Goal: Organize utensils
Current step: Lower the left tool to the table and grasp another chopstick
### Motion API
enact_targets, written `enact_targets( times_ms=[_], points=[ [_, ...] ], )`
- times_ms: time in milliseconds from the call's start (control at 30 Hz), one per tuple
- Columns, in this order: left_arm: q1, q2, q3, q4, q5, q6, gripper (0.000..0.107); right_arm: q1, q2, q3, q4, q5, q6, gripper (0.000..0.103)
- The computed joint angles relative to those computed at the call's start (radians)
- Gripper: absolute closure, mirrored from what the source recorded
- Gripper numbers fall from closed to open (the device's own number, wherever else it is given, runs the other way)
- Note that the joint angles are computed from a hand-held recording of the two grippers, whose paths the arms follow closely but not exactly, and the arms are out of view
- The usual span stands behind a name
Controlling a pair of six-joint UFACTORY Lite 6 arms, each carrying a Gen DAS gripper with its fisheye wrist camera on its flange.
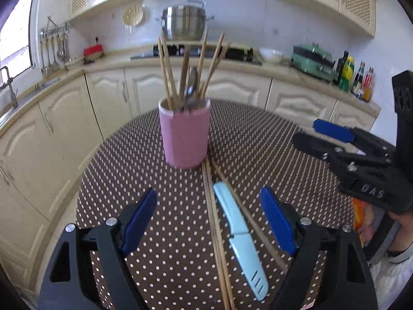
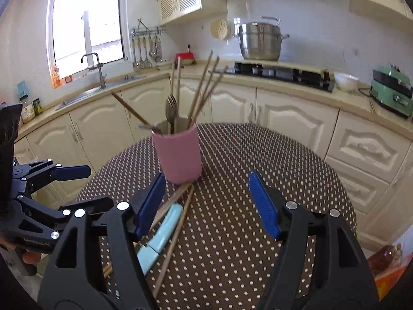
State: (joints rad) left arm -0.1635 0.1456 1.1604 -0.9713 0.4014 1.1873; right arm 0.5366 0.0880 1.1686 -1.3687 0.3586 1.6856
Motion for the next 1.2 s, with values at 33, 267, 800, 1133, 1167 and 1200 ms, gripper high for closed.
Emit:
enact_targets(
  times_ms=[33,267,800,1133,1167,1200],
  points=[
    [0.003,0.037,0.015,0.029,0.003,-0.016,0.026,-0.011,0.004,-0.011,0.024,-0.014,-0.015,0.036],
    [-0.021,0.223,0.086,0.288,-0.092,-0.228,0.026,-0.039,0.05,-0.065,0.032,-0.08,0.02,0.036],
    [-0.089,0.426,0.325,0.709,-0.063,-0.679,0.026,-0.081,0.154,-0.038,0.017,-0.173,0.044,0.036],
    [-0.165,0.567,0.564,0.996,0.102,-0.972,0.026,-0.115,0.161,-0.037,0.142,-0.215,-0.094,0.036],
    [-0.17,0.566,0.559,1.009,0.085,-0.986,0.026,-0.118,0.161,-0.037,0.166,-0.218,-0.122,0.036],
    [-0.18,0.585,0.585,1.037,0.095,-1.02,0.026,-0.12,0.163,-0.034,0.195,-0.216,-0.152,0.036]
  ],
)
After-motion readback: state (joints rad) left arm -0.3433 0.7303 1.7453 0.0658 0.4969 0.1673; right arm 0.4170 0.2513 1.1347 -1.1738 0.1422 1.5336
